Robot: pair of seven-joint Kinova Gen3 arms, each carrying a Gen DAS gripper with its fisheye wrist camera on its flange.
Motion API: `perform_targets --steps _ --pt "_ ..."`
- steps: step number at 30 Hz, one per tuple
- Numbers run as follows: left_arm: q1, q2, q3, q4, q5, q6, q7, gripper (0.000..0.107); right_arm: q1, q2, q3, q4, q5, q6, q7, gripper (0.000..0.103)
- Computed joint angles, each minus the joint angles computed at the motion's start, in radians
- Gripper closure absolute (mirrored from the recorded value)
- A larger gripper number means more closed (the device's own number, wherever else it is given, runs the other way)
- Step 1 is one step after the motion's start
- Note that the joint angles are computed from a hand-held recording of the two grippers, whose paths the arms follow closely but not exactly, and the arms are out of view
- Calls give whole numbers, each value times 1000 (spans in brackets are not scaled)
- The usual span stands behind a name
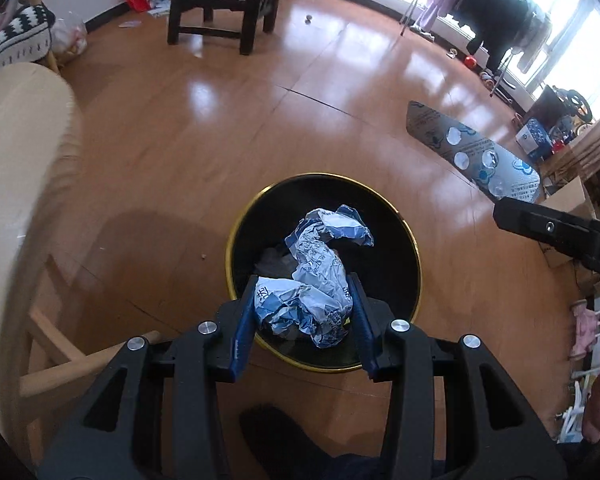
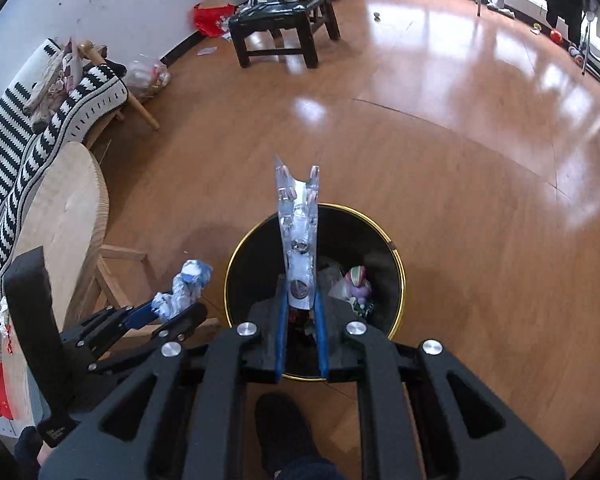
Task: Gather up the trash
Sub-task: 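Carry both items over the bin and open both tools to drop them, then grasp the red ribbon with left tool while right tool grasps white tissue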
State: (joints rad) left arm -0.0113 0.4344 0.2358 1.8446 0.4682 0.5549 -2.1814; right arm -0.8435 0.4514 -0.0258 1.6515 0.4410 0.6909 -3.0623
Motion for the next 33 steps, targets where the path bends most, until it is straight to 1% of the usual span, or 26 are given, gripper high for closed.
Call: perform_targets --steps 6,8,9,10,12,13,14,18,20,22,24,26,28,30,32,33 --pt "24 3 10 7 -9 -18 -9 64 2 -5 -5 5 9 0 -12 90" --pt "41 5 8 11 -17 -35 1 54 6 2 -9 -7 3 13 -5 90" --pt "38 6 12 12 -20 -35 -4 43 4 8 -9 -19 -3 33 -1 89" --pt "35 3 16 15 -20 -39 -9 36 1 14 -9 -30 -3 45 -2 87" --pt "38 -10 13 25 -31 -54 -12 34 -10 12 -4 -33 8 54 -26 65" --pt "39 -15 11 27 -38 -55 -13 34 -24 10 5 -35 21 64 -46 43" --pt "35 -22 11 28 -42 -52 -16 34 -46 8 20 -38 46 76 -78 36" --pt "1 -59 7 34 -30 -32 -34 34 -58 5 15 -56 94 79 -125 35" --pt "-25 -84 1 35 -11 -13 -51 34 -71 21 12 -103 107 115 -117 30" --pt "-54 -123 -14 43 12 6 -73 31 -89 43 8 -165 131 156 -102 28" --pt "-94 -173 -36 60 46 26 -112 30 -103 56 3 -207 151 173 -95 27" --pt "-124 -219 -69 71 77 50 -146 28 -127 77 6 -269 172 192 -84 24" --pt "-165 -274 -120 83 107 76 -186 26 -142 102 0 -339 185 220 -66 22" --pt "-199 -315 -173 84 129 106 -217 26 -155 141 -9 -432 185 229 -24 21" --pt "-251 -356 -240 79 156 156 -252 25 -180 183 12 -524 151 231 38 20" --pt "-264 -368 -264 74 159 170 -255 24 -207 209 39 -571 143 215 79 20"
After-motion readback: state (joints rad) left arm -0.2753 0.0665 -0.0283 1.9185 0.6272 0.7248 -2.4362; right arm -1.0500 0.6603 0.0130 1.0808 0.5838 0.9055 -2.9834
